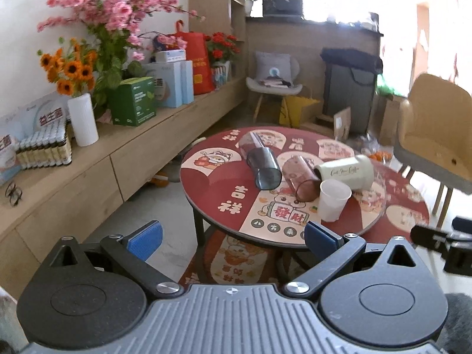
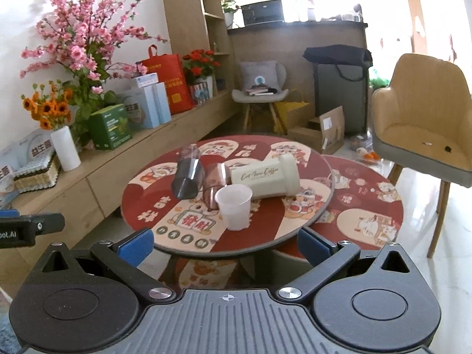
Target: Flip cup upright
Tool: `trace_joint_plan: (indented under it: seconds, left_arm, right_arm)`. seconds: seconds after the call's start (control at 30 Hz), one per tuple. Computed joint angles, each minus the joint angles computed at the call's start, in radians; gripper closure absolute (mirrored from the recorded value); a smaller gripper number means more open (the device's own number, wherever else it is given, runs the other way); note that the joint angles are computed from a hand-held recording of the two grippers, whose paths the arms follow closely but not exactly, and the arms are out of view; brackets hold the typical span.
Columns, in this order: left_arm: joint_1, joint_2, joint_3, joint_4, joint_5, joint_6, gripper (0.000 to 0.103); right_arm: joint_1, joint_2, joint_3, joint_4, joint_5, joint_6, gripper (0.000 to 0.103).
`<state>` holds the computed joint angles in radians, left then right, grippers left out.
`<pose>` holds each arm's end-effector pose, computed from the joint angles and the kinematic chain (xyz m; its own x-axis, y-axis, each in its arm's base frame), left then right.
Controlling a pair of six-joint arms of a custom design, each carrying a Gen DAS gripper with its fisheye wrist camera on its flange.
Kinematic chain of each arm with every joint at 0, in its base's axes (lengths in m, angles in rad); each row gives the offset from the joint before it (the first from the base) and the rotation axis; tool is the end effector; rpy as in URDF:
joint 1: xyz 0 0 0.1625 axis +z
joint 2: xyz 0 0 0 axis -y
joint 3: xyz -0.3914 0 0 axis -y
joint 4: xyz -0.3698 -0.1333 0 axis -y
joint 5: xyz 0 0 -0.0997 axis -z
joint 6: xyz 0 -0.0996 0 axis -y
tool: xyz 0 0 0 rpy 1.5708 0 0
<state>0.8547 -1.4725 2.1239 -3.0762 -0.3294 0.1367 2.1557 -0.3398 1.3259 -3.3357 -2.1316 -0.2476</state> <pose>-0.1055 -0.4679 0.3818 -0.6469 -0.2552 -0.7186 0.5243 0.5354 -0.6622 0.4553 -0.5421 -0.0054 -0.7882 -0.2967 0.5392 -0.6046 0.5371 -0.5882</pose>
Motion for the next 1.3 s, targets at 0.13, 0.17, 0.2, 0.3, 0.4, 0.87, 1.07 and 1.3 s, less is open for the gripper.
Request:
trace_joint_plan:
  seconds: [0.13, 0.17, 0.2, 0.3, 0.4, 0.87, 1.07, 1.3]
  left_arm:
    - [-0.011, -0.007, 0.027, -0.043, 0.01, 0.028, 0.0]
    - [-0.014, -0.006, 0.032, -0.057, 0.02, 0.038, 0.0]
    - [-0.017, -0.006, 0.038, -0.067, 0.025, 0.044, 0.0]
    - [-0.015, -0.021, 0.052, -0.053, 0.014, 0.027, 0.0]
    - [-0.004, -0.036, 0.053, 0.01, -0.001, -0.022, 0.0]
    - [-0.008, -0.039, 0.059, 0.064, 0.021, -0.063, 0.0]
    - [-0.006, -0.043, 0.057, 0.098, 0.021, -0.093, 0.0]
    - [-0.007, -0.043, 0.057, 0.092, 0.016, -0.085, 0.0]
  right_arm:
    - [0.002, -0.008, 0.035, -0.025, -0.002, 0.006, 0.0]
    - [-0.001, -0.012, 0.047, -0.036, 0.008, 0.017, 0.0]
    - [-0.004, -0.015, 0.057, -0.039, 0.015, 0.027, 0.0]
    - [-0.003, -0.008, 0.062, -0.062, 0.0, 0.013, 0.0]
    - [-0.002, 0.0, 0.056, -0.071, -0.008, -0.002, 0.0]
    - [-0.005, 0.019, 0.035, -0.063, -0.035, -0.025, 0.0]
    - [-0.005, 0.025, 0.028, -0.057, -0.041, -0.026, 0.0]
    - [-0.004, 0.025, 0.028, -0.057, -0.042, -0.025, 0.0]
